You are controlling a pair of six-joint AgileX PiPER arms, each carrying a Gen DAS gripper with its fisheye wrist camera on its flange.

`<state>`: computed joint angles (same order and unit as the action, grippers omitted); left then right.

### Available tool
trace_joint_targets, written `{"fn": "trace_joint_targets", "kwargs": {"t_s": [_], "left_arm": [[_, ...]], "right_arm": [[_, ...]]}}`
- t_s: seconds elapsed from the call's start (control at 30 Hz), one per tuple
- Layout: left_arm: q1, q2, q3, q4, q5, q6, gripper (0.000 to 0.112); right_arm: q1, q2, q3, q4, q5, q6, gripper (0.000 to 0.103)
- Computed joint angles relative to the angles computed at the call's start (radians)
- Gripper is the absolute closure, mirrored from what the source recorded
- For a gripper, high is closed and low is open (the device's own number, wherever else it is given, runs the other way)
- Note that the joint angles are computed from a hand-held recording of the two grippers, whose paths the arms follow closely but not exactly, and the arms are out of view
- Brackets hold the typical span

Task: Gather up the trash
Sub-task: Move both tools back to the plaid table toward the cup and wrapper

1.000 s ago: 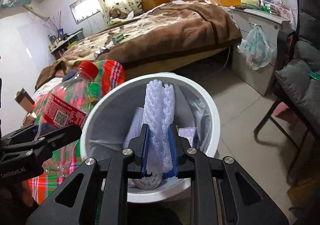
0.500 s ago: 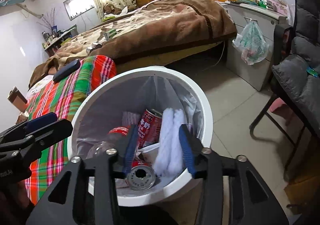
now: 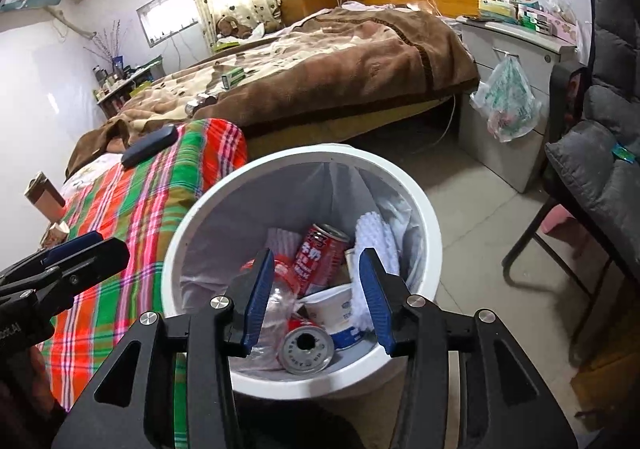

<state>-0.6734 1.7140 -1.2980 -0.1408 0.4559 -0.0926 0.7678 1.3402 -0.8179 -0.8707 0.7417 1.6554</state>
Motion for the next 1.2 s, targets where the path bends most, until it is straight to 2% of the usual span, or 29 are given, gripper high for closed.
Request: {"fn": "trace_joint_targets", "kwargs": {"t_s": [0.4,0.63,0.97,1.2], "left_arm": [[0.093,-0.176,0.168,0.026,-0.040,-0.018,0.041],[0.197,-0.263,0.260,-0.023,-0.040,0.047,0.041],[0.448,-0.365,0.373,-0.210,-0.035,0.281,0.041],[0.653,-0.384,0.400,-0.341,-0.005,0.469,0.041]], "right_arm": [[0.106,0.073,-0.094,-0.068,0.027,0.037,0.057],[0.149,0.147,-0.169,-0.070,0.018,0.017,0.057],[0.199,0.293,-0.336,-0.013,-0.018,-0.115,0.057],[0.214,0.419,-0.495,0.088,-0.044,-0.268,0.057]]}}
